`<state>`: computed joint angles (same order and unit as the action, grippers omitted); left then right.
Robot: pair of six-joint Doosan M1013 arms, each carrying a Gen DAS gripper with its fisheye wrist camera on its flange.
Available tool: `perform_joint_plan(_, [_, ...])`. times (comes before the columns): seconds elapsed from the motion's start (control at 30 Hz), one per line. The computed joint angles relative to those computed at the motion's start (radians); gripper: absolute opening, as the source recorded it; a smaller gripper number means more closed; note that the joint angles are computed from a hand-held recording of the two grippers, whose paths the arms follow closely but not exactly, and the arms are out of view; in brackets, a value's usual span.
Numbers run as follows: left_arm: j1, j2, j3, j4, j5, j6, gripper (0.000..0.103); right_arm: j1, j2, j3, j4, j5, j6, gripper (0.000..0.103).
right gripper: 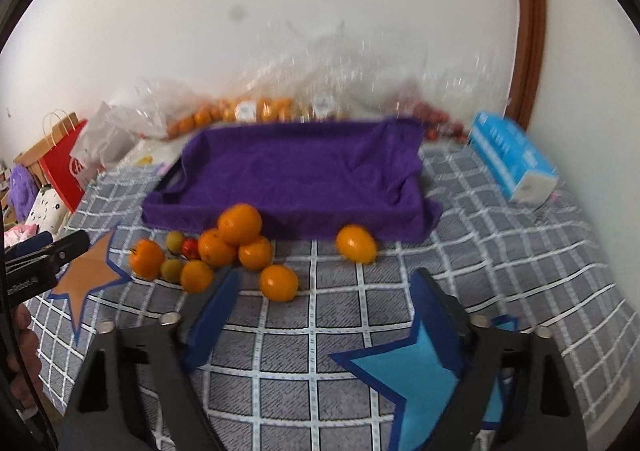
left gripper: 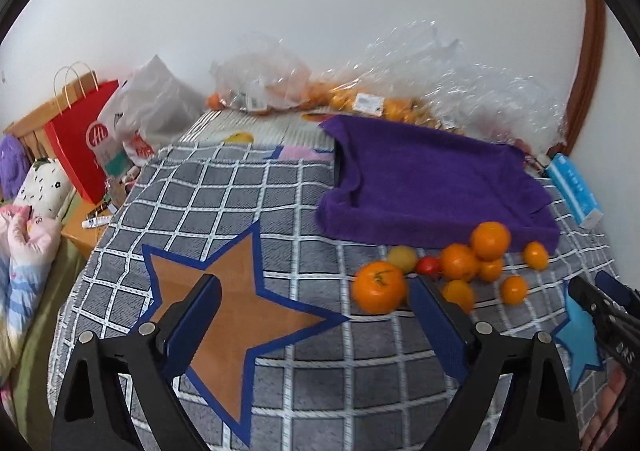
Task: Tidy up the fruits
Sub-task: 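Grasp the large stemmed mandarin with the left tool while the right tool grasps an oval orange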
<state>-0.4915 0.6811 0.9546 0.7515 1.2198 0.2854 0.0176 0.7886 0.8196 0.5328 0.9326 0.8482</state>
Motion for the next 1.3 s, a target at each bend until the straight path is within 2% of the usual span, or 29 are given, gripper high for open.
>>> perform_joint_plan(0.1, [0.015, -0.004, 0.022, -0.032, -0.029, 0.005, 0.094, 0.0, 0.054, -0.075, -0.027, 0.039, 0.055, 0.071])
perform_joint_plan(0.17, [0.026, -0.009, 0.038, -0.064, -0.057, -0.001, 0.094, 0.0, 0.099, -0.149, -0.053, 0.085, 0.106, 0.071])
perform_joint_plan(0.23, [0.034, -0.016, 0.054, -0.091, -0.093, -0.016, 0.09, 0.004, 0.141, -0.22, -0.083, 0.122, 0.129, 0.06])
perform_joint_plan(0.27, [0.037, -0.016, 0.056, -0.104, -0.105, -0.016, 0.09, 0.006, 0.158, -0.249, -0.099, 0.135, 0.129, 0.058])
perform_joint_plan(0.47, [0.04, -0.013, 0.065, -0.128, -0.2, 0.032, 0.088, 0.014, 0.229, -0.368, -0.106, 0.206, 0.075, 0.053])
perform_joint_plan(0.57, [0.045, -0.002, 0.052, -0.173, -0.237, 0.07, 0.088, 0.019, 0.253, -0.407, -0.128, 0.216, 0.087, 0.053])
perform_joint_plan(0.67, [0.051, 0.015, 0.032, -0.21, -0.254, 0.114, 0.087, 0.022, 0.292, -0.471, -0.137, 0.269, 0.096, 0.048])
perform_joint_plan(0.7, [0.053, 0.016, 0.032, -0.213, -0.261, 0.119, 0.083, 0.024, 0.293, -0.469, -0.138, 0.267, 0.095, 0.046])
perform_joint_plan(0.73, [0.055, 0.019, 0.03, -0.221, -0.276, 0.125, 0.078, 0.025, 0.271, -0.424, -0.136, 0.227, 0.077, 0.043])
perform_joint_plan(0.8, [0.059, 0.023, 0.029, -0.231, -0.3, 0.127, 0.077, 0.022, 0.256, -0.393, -0.111, 0.209, 0.039, 0.036])
perform_joint_plan(0.87, [0.061, 0.037, 0.012, -0.237, -0.295, 0.129, 0.066, 0.022, 0.251, -0.381, -0.108, 0.198, 0.035, 0.036])
perform_joint_plan(0.9, [0.061, 0.04, 0.01, -0.242, -0.3, 0.131, 0.057, 0.021, 0.245, -0.368, -0.102, 0.189, 0.027, 0.036])
perform_joint_plan(0.97, [0.066, 0.041, 0.014, -0.273, -0.322, 0.142, 0.051, 0.02, 0.243, -0.364, -0.095, 0.186, 0.022, 0.036])
perform_joint_plan(1.03, [0.068, 0.031, 0.032, -0.274, -0.347, 0.126, 0.041, 0.018, 0.245, -0.366, -0.091, 0.188, 0.026, 0.036])
perform_joint_plan(1.17, [0.071, 0.004, 0.068, -0.267, -0.37, 0.095, 0.041, 0.013, 0.243, -0.365, -0.079, 0.186, 0.038, 0.036])
perform_joint_plan(1.3, [0.066, -0.004, 0.074, -0.218, -0.329, 0.063, 0.04, 0.003, 0.239, -0.361, -0.06, 0.206, 0.056, 0.036])
